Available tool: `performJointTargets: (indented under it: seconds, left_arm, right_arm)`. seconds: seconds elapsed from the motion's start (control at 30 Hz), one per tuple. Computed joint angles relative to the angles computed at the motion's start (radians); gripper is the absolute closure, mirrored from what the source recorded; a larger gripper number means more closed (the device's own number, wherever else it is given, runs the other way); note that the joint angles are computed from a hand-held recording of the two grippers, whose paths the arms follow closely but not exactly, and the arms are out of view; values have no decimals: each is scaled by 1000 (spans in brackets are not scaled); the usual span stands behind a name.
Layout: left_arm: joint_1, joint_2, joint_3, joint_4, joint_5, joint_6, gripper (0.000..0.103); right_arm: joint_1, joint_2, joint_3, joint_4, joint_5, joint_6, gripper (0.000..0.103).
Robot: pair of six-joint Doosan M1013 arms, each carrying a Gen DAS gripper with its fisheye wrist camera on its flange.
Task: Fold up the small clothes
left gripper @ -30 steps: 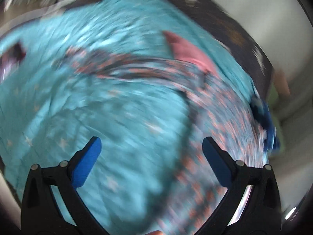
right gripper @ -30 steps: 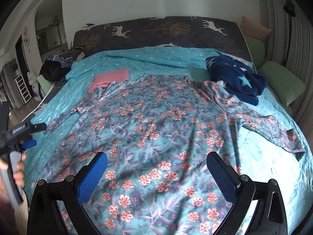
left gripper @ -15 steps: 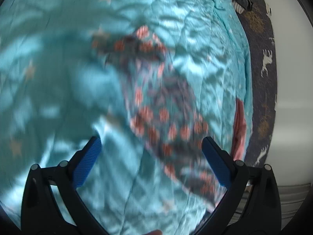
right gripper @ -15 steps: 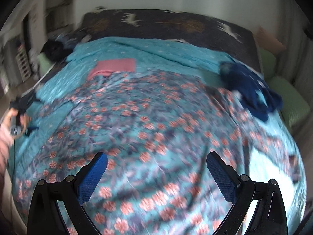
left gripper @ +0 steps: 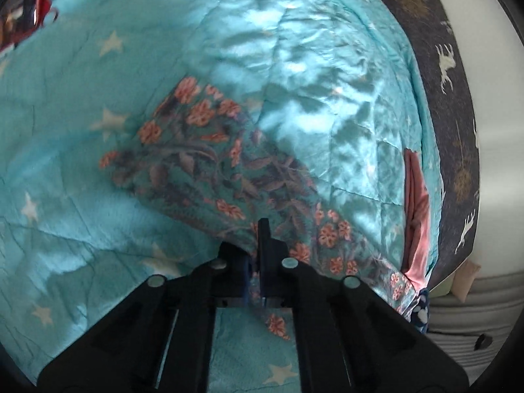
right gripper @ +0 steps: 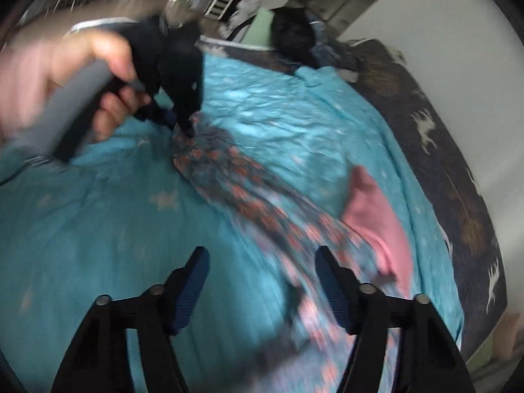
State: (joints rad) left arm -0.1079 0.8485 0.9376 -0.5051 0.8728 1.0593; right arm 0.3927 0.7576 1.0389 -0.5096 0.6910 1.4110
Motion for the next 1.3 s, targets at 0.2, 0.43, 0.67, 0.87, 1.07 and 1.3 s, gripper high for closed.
performJointTargets:
  seconds: [0.2,0.43,0.67,0.87,1.07,1.3]
  left_arm:
    - [-6,-26,-25,33,-29,74,99]
    - [-48,-73,-63,25,-102,221,99]
    - [-172,-125,-112,-38,-140,599,99]
    - [-302,-151,-71,-114,-114,934,99]
    - [-430,-125,-20,-32,-59,1044,99]
    - [-480,-143,45,40,27,1003,59]
  right_arm:
    - [-4,129,-213,112,174,-20,98]
    - [-96,43,-163,516,103,90,91]
    - [-246,-185,152,939,-29,-22,54]
    - [-368,-381,450,738,-137,371,54]
    - [-468,-472,608,741,-148,490,54]
    - [-524,-498,671,929,-157,320,54]
